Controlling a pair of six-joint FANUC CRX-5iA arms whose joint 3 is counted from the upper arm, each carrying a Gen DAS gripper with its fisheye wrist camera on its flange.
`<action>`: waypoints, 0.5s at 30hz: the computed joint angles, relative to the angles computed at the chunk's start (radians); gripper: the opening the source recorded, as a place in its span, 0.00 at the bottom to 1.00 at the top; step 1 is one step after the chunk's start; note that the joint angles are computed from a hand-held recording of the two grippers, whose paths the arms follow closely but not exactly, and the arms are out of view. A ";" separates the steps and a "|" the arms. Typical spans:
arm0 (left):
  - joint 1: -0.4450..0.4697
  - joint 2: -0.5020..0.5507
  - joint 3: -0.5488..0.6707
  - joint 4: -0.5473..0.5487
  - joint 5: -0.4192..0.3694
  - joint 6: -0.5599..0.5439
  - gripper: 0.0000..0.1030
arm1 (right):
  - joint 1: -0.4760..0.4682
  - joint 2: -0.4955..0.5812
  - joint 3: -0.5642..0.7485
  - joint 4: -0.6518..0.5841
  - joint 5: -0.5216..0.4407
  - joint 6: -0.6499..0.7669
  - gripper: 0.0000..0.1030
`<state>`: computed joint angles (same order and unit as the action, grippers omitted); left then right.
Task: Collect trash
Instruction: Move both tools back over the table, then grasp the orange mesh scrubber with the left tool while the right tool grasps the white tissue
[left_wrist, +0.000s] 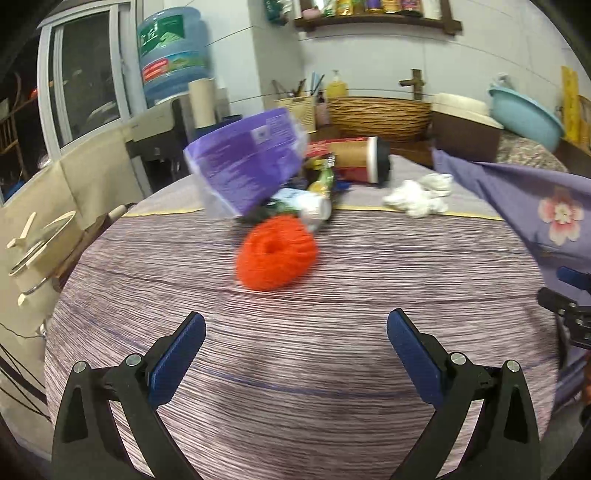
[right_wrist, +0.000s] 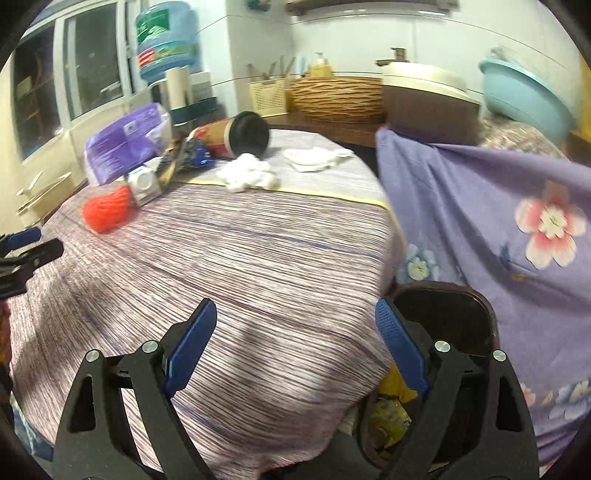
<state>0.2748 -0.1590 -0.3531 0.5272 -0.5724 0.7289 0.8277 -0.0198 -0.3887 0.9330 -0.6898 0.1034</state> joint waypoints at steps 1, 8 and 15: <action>0.013 0.019 0.020 -0.001 -0.018 0.000 0.95 | 0.001 0.014 0.021 -0.018 0.004 0.025 0.84; 0.005 0.174 0.193 -0.039 -0.119 0.012 0.95 | 0.010 0.078 0.122 -0.084 -0.011 0.136 0.84; -0.035 0.272 0.313 -0.148 -0.153 0.114 0.66 | -0.003 0.143 0.232 -0.162 -0.026 0.261 0.84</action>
